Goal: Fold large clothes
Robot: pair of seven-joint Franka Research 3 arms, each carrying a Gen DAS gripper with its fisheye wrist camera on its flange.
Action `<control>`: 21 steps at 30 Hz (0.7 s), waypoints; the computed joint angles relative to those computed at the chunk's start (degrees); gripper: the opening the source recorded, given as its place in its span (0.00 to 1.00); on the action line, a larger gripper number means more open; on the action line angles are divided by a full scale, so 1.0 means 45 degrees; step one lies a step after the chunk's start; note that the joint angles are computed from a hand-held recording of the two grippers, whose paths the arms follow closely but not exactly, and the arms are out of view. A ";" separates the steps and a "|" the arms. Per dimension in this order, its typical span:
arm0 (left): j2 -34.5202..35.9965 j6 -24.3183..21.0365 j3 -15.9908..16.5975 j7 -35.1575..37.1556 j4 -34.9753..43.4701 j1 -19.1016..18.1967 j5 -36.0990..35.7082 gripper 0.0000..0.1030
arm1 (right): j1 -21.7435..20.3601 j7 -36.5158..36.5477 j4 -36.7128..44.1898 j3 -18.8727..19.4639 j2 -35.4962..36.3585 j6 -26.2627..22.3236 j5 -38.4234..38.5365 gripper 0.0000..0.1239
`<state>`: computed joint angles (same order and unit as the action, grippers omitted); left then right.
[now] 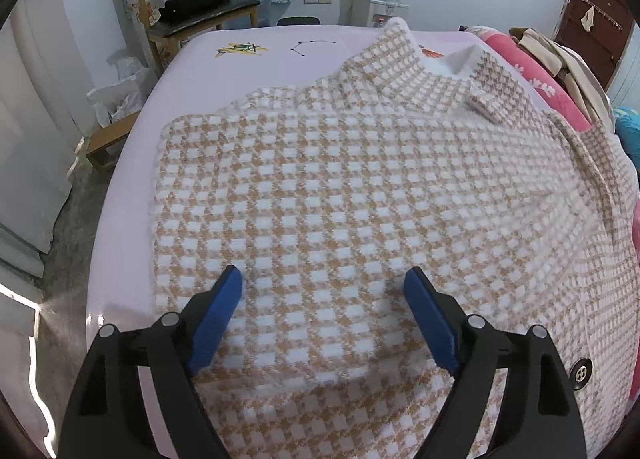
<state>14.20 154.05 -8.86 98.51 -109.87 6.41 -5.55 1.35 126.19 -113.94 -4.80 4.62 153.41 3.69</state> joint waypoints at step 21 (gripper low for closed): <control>0.0117 -0.0186 0.0013 -0.0327 0.0200 -0.0008 -0.0081 0.83 | -0.1517 -0.1204 0.3291 -0.0366 0.3434 0.0089 0.4140 0.43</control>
<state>14.73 153.21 -8.80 97.04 -108.97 6.38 -5.91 -5.48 120.77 -99.12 -6.45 20.07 153.81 22.32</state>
